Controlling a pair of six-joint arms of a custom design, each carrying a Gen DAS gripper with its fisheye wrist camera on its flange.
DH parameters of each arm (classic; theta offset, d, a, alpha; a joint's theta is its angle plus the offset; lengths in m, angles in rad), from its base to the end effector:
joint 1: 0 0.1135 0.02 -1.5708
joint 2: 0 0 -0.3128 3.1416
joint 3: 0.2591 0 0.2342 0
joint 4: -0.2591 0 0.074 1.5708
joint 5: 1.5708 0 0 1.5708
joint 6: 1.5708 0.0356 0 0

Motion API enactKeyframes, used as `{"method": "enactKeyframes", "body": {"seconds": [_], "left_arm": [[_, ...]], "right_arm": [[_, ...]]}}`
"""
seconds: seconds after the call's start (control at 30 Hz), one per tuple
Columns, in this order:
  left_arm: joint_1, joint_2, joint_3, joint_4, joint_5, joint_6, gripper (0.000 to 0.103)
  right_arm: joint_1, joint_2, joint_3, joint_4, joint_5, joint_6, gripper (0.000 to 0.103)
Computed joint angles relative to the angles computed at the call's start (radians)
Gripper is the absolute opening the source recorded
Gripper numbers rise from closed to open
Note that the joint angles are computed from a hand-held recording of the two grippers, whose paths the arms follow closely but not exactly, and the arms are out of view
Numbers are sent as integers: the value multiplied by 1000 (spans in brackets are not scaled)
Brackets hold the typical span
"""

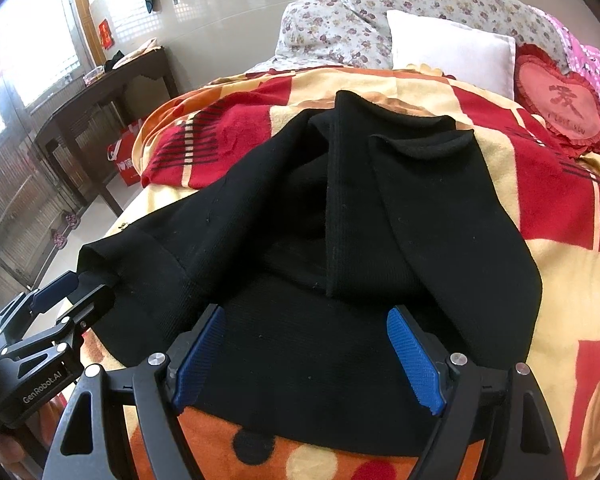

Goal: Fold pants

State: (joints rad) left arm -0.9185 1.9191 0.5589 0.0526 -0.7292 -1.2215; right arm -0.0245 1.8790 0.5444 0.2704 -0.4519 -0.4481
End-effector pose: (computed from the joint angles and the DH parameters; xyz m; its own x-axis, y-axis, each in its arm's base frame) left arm 0.1760 -0.1914 0.1016 -0.6586 -0.2921 -0.6935 -0.3839 0.9231 -0.0243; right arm 0.2779 0.0087 0.1128 -0.7056 -0.3726 -0.6027 -0.5497 0.8245 0.1339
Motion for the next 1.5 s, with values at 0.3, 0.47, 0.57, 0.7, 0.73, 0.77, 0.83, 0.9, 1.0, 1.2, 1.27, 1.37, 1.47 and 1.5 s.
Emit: {"method": "enactKeyframes", "body": {"seconds": [0.3, 0.47, 0.57, 0.7, 0.73, 0.77, 0.83, 0.9, 1.0, 1.2, 1.27, 1.37, 1.47, 1.5], "left_arm": [[-9, -39, -38, -50, -22, -50, 70], [-22, -86, -95, -83, -38, -104, 70], [-36, -112, -120, -112, -53, -140, 70], [-40, -154, -154, -119, -65, -161, 70], [-33, -163, -160, -113, -67, -156, 70], [-22, -169, -167, -99, -67, -142, 70], [9, -171, -175, -65, -62, -101, 70], [61, -154, -179, -11, -42, -39, 70], [143, -112, -183, 84, 0, 50, 70], [249, -35, -192, 230, 98, 143, 70], [250, -29, -191, 243, 101, 152, 70], [237, -27, -184, 242, 98, 156, 70], [224, -39, -178, 240, 100, 155, 70], [220, -42, -175, 240, 99, 155, 70]], "right_arm": [[54, 8, 29, -49, -25, 30, 82], [136, 73, 90, -97, -51, 82, 82], [186, 147, 172, -177, -87, 90, 41], [277, 142, 221, -147, -116, 127, 24], [299, 135, 236, -141, -128, 142, 20], [327, 127, 261, -129, -137, 168, 18], [377, 119, 305, -94, -120, 222, 14], [427, 127, 368, -78, -93, 266, 14], [490, 174, 456, -49, -30, 324, 14], [523, 421, 765, -347, -29, 344, 19], [492, 415, 748, -387, -77, 312, 27], [408, 252, 536, -281, -108, 242, 39], [292, 67, 317, -166, 0, 158, 53], [264, 46, 279, -125, 48, 145, 54]]}}
